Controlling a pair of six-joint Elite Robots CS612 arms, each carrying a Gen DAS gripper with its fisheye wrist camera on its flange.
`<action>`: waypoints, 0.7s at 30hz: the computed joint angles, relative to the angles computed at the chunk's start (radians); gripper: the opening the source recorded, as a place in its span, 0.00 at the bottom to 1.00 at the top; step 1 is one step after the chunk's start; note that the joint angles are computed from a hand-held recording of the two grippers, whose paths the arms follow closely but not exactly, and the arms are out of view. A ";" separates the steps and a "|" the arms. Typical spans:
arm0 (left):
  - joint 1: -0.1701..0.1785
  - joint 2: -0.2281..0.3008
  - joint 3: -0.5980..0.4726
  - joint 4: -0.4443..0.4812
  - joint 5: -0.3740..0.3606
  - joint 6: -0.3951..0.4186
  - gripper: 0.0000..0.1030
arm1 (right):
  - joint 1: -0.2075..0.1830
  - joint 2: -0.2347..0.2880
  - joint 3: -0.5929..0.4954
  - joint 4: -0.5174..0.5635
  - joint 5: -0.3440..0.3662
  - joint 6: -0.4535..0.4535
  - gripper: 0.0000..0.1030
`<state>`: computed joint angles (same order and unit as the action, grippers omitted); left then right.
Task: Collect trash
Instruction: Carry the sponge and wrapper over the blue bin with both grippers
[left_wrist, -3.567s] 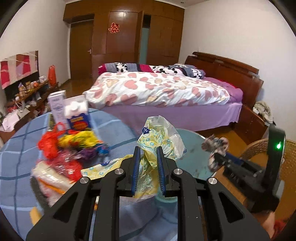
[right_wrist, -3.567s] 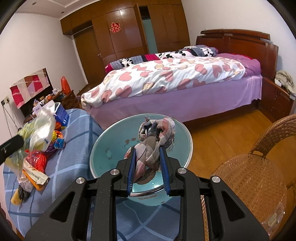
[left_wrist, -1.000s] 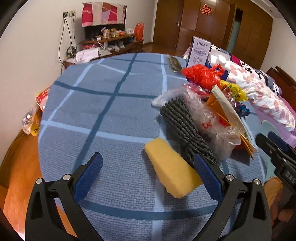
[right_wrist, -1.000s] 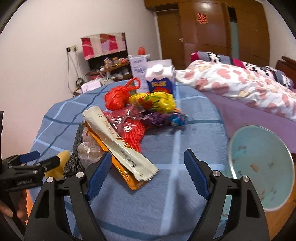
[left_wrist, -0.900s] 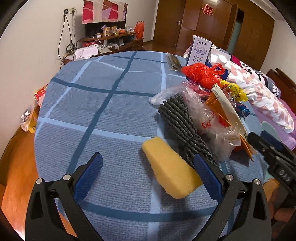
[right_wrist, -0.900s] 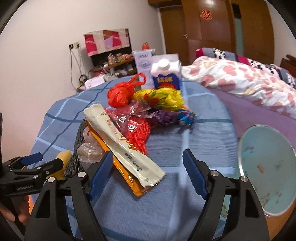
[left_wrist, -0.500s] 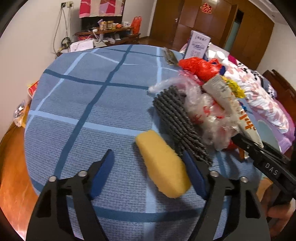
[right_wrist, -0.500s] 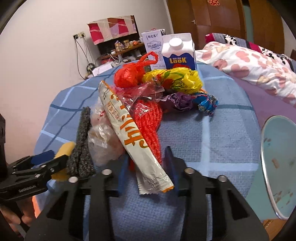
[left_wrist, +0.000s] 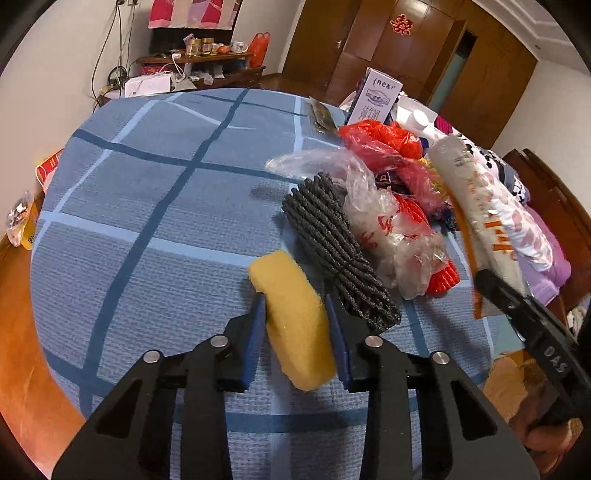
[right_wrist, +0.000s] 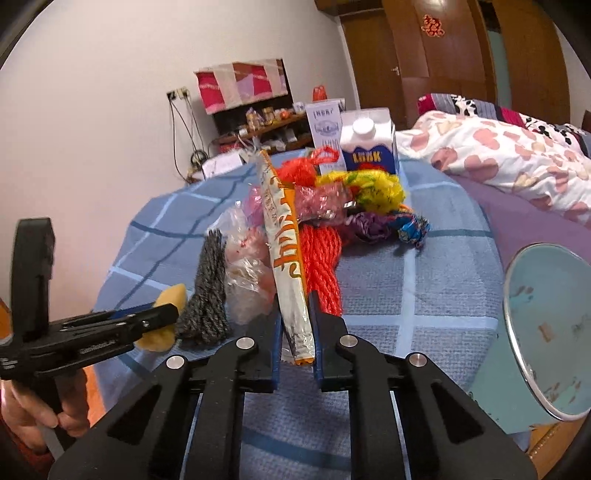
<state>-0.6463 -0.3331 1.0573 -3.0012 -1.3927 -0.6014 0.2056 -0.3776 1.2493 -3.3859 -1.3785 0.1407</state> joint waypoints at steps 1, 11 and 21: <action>0.000 -0.002 0.003 -0.002 0.002 0.001 0.29 | -0.002 -0.004 0.011 -0.023 0.004 0.007 0.13; -0.011 -0.036 0.051 -0.073 0.092 0.045 0.27 | -0.009 -0.032 0.088 -0.163 -0.086 0.074 0.13; -0.027 -0.035 0.025 -0.111 0.090 0.122 0.27 | -0.030 -0.061 0.171 -0.232 -0.215 0.178 0.13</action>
<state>-0.6736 -0.3677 1.0828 -3.1126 -1.3032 -0.4790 0.1751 -0.4385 1.4206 -3.6179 -1.5939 0.3184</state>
